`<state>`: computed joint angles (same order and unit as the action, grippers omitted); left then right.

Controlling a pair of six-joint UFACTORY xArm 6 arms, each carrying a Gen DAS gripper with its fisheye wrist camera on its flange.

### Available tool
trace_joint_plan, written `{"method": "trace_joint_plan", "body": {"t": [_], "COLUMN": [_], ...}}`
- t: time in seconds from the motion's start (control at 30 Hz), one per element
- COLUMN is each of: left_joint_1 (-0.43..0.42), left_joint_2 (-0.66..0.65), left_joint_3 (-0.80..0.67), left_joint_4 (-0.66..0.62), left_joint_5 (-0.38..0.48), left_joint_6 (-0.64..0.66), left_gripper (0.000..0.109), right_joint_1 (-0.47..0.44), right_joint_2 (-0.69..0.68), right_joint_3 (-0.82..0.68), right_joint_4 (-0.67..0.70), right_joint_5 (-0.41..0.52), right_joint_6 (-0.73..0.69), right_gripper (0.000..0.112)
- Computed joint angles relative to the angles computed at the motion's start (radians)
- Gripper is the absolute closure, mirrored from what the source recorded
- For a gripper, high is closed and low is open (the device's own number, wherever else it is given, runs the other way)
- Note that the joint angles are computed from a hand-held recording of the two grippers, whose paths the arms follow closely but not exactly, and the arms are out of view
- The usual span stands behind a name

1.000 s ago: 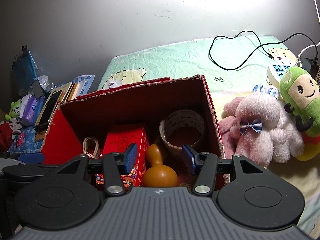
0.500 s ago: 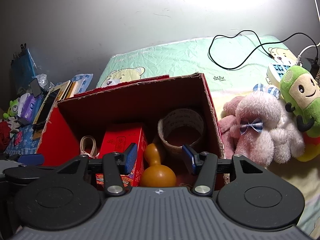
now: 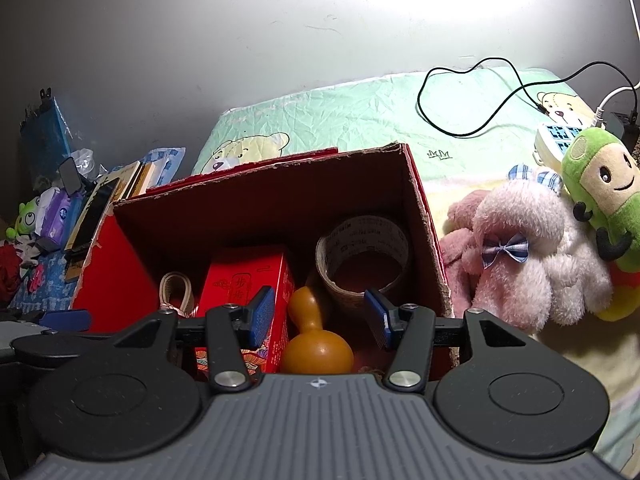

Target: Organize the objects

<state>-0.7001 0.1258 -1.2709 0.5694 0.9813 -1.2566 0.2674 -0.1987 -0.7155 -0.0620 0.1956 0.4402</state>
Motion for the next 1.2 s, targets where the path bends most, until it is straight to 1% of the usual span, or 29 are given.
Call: {"method": "trace_joint_plan", "body": {"t": [0.17, 0.43, 1.03, 1.2], "left_joint_1": [0.007, 0.004, 0.006, 0.003], "left_joint_2": [-0.003, -0.001, 0.001, -0.001], "left_joint_3": [0.014, 0.017, 0.020, 0.021], "left_joint_4": [-0.010, -0.008, -0.018, -0.013], "left_joint_5": [-0.027, -0.026, -0.033, -0.032], "left_joint_6": [0.001, -0.003, -0.009, -0.013], "left_gripper": [0.008, 0.008, 0.008, 0.008], "right_joint_1": [-0.003, 0.000, -0.007, -0.004], "right_joint_2": [0.004, 0.005, 0.004, 0.005], "right_joint_3": [0.001, 0.003, 0.007, 0.007], "right_joint_4": [0.016, 0.041, 0.000, 0.019], "right_joint_5": [0.002, -0.003, -0.009, -0.010], "right_joint_6": [-0.008, -0.032, 0.002, -0.019], "right_gripper": [0.059, 0.059, 0.059, 0.059]}}
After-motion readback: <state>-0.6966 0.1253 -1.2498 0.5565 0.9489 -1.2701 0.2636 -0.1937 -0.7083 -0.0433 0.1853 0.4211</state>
